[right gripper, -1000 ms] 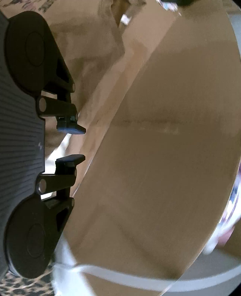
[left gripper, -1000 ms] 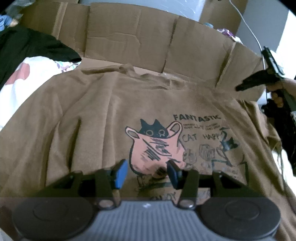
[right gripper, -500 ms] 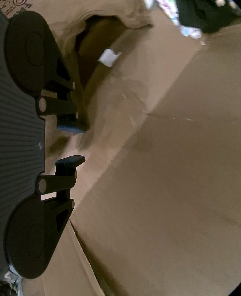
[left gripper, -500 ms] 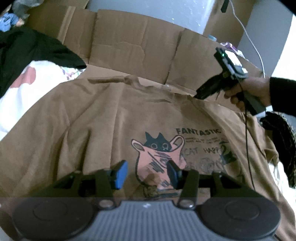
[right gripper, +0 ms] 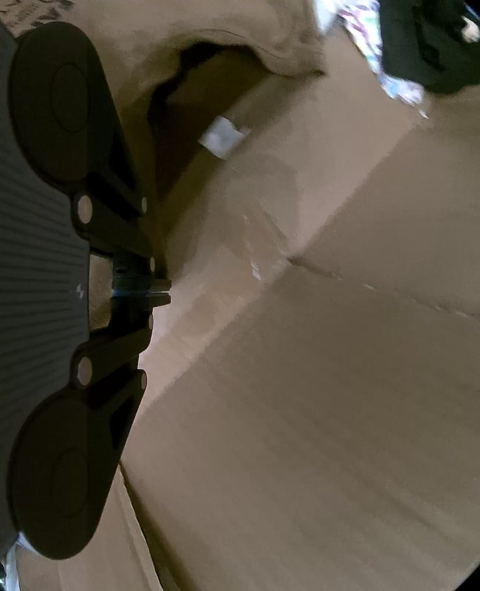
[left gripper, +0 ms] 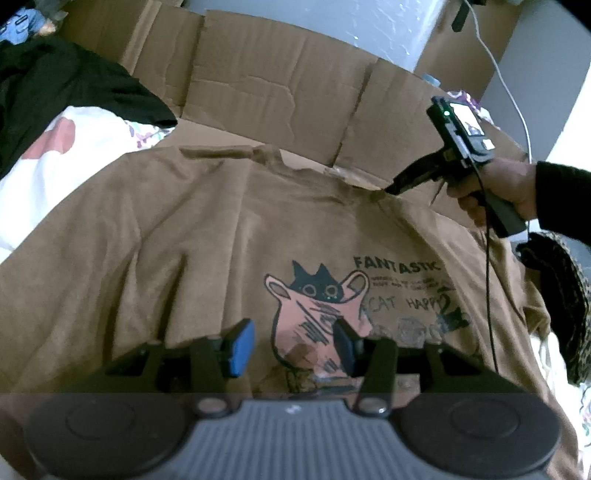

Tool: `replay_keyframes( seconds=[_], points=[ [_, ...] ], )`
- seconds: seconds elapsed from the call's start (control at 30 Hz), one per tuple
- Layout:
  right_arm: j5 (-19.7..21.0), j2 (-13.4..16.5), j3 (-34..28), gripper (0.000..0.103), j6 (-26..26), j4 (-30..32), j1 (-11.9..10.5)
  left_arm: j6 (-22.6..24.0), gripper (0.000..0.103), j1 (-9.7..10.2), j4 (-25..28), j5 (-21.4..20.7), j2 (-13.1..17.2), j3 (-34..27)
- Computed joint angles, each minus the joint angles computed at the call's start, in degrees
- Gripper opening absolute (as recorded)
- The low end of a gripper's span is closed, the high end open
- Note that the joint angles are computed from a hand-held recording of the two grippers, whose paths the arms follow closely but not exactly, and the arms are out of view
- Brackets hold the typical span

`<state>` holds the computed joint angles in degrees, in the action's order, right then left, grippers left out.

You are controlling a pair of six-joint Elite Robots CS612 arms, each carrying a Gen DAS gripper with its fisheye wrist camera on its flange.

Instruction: Fold clothes

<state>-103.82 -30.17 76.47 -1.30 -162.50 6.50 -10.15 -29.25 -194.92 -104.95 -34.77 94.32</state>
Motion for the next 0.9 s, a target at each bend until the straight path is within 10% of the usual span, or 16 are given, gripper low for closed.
replay_keyframes(
  seconds=[0.23,0.37,0.43,0.47,0.5,0.73,0.9],
  points=[
    [1.1,-0.9,0.7,0.004,6.9,-0.1,-0.8,-0.9,0.050,0.09,-0.7,0.5,0.1,-0.1],
    [3.3,-1.1,0.9,0.040,7.6,3.8,-1.2,-0.2,0.050,-0.13,-2.7,2.3,-0.1,0.2],
    [2.5,-1.0,1.3,0.031,6.5,2.3,-1.0,0.1,0.050,-0.18,-4.0,3.0,-0.2,0.4],
    [2.2,-1.0,1.4,0.003,5.4,2.1,-0.9,0.1,0.050,-0.17,-4.5,3.4,-0.2,0.5],
    [0.8,-0.9,1.2,0.000,4.1,2.3,-0.5,0.1,0.050,-0.16,-5.0,4.0,-0.3,0.5],
    [-9.7,0.4,-0.5,0.000,5.5,-2.3,1.2,2.6,0.051,0.60,-6.2,11.3,-1.3,0.6],
    [-3.2,-0.5,-0.4,0.020,2.5,-4.5,1.4,0.7,0.054,2.07,-4.0,18.1,-2.1,0.2]
  ],
)
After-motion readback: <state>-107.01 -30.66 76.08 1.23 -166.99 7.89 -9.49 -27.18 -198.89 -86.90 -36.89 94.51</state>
